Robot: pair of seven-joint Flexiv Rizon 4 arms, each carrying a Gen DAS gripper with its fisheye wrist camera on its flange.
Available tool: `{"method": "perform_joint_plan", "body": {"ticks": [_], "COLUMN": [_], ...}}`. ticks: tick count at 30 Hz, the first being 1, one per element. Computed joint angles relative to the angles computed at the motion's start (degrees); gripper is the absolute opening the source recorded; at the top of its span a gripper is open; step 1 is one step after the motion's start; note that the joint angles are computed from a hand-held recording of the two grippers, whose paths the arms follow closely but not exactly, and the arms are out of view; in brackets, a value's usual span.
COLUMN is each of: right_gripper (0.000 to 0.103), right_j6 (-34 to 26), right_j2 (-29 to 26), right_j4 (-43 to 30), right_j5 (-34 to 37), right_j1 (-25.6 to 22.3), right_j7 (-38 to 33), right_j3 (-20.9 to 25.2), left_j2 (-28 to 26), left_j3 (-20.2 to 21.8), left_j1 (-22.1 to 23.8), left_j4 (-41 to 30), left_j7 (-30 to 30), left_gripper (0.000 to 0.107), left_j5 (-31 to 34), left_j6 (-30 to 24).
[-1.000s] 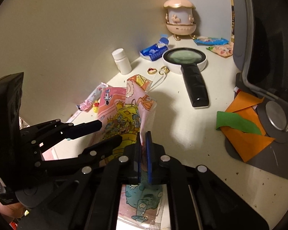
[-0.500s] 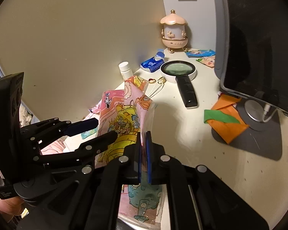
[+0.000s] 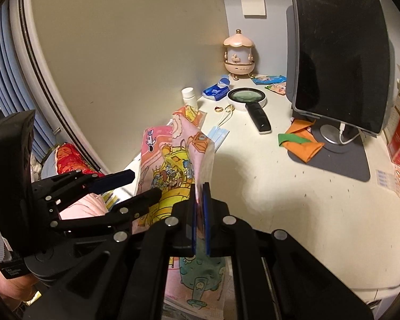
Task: Collect trash
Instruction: 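Lift the pink bag and carry it down to the bin with the right gripper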
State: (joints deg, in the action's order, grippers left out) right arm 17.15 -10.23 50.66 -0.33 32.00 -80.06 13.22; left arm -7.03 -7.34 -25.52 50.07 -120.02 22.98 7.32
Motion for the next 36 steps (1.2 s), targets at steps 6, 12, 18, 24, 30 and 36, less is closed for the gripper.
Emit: {"method": "perform_joint_plan", "body": {"ticks": [6, 12, 18, 24, 30, 36], "right_gripper": [0.006, 0.006, 0.006, 0.006, 0.006, 0.006], "right_j6": [0.6, 1.0, 0.5, -1.0, -4.1, -7.9], "right_j2": [5.1, 10.2, 15.1, 20.1, 24.1, 27.7], "right_j4": [6.5, 13.4, 20.1, 26.9, 32.4, 37.4], "right_j5": [-2.5, -4.2, -5.1, -5.9, -4.1, -0.5], "right_j1": [1.5, 2.4, 3.1, 3.7, 4.7, 5.6], "right_j7": [3.4, 6.8, 10.5, 16.1, 20.4, 21.9], "right_j3": [1.8, 4.0, 6.6, 9.5, 11.7, 12.5], "left_j2": [7.0, 14.7, 22.6, 29.9, 36.4, 41.3], "left_j3": [-1.0, -4.0, -5.3, -6.3, -7.8, -10.2], "left_j1": [0.5, 2.4, 3.9, 4.4, 4.9, 6.0], "left_j4": [7.8, 16.2, 25.4, 34.5, 42.8, 50.0], "left_j7": [-1.4, -2.2, -2.6, -2.0, -2.1, -4.1], "left_gripper": [0.043, 0.043, 0.043, 0.043, 0.043, 0.043], "left_j5": [-1.0, -2.0, -5.7, -10.2, -15.0, -20.2], "left_j6": [0.6, -0.1, 0.5, 0.5, -0.4, -1.7]}}
